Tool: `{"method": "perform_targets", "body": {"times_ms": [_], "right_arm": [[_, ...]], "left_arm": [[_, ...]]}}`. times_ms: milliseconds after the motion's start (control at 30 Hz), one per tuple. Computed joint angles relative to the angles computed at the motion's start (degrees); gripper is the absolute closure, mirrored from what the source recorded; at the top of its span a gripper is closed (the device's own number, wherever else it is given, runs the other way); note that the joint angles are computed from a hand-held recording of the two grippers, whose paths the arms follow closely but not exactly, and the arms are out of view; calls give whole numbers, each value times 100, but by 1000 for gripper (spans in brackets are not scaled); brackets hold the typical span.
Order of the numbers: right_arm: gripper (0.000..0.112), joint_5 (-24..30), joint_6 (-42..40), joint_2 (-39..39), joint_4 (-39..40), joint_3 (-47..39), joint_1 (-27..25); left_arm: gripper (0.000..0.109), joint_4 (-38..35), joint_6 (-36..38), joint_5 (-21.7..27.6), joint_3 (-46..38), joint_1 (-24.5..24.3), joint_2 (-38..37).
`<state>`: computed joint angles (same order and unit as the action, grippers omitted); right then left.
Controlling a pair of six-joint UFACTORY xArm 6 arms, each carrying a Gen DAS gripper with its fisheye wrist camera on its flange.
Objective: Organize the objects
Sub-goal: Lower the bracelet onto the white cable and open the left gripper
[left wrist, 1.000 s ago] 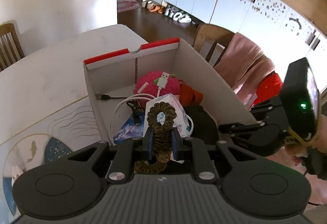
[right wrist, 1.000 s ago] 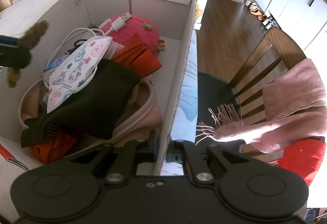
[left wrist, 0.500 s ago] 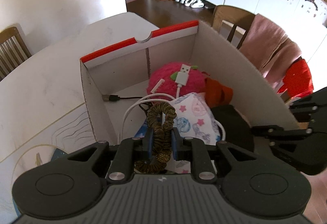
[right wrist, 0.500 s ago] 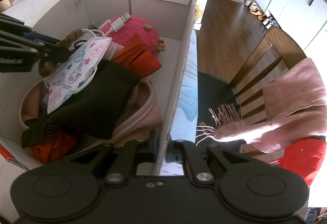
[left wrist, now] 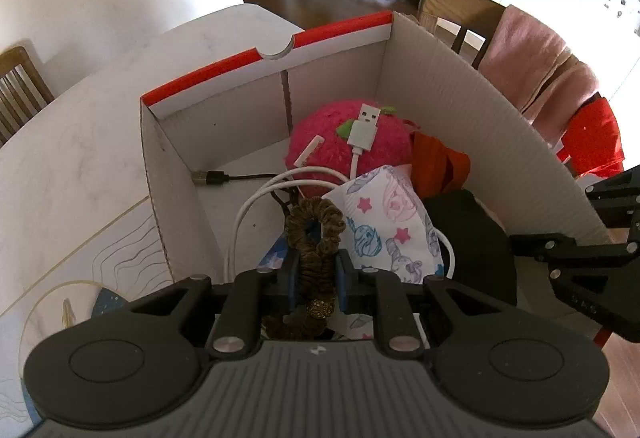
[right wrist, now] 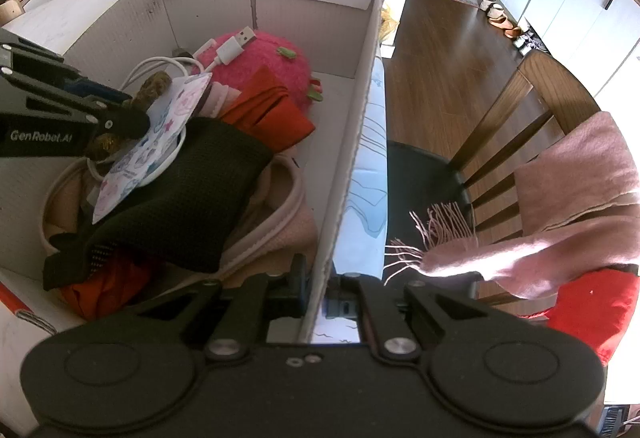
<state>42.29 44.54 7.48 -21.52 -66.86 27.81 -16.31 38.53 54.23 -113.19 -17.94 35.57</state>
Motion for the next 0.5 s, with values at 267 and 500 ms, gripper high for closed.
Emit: {"method": "perform_targets", "body": {"times_ms": [267,500], "right_arm": [[106,-30,41,50,-15,-33,10],[106,-28,34,36,-16,-19,8]], "left_arm": [[81,-141,135,-69,211,15,-132],[58,-265,260,-257,567,10,-377]]}}
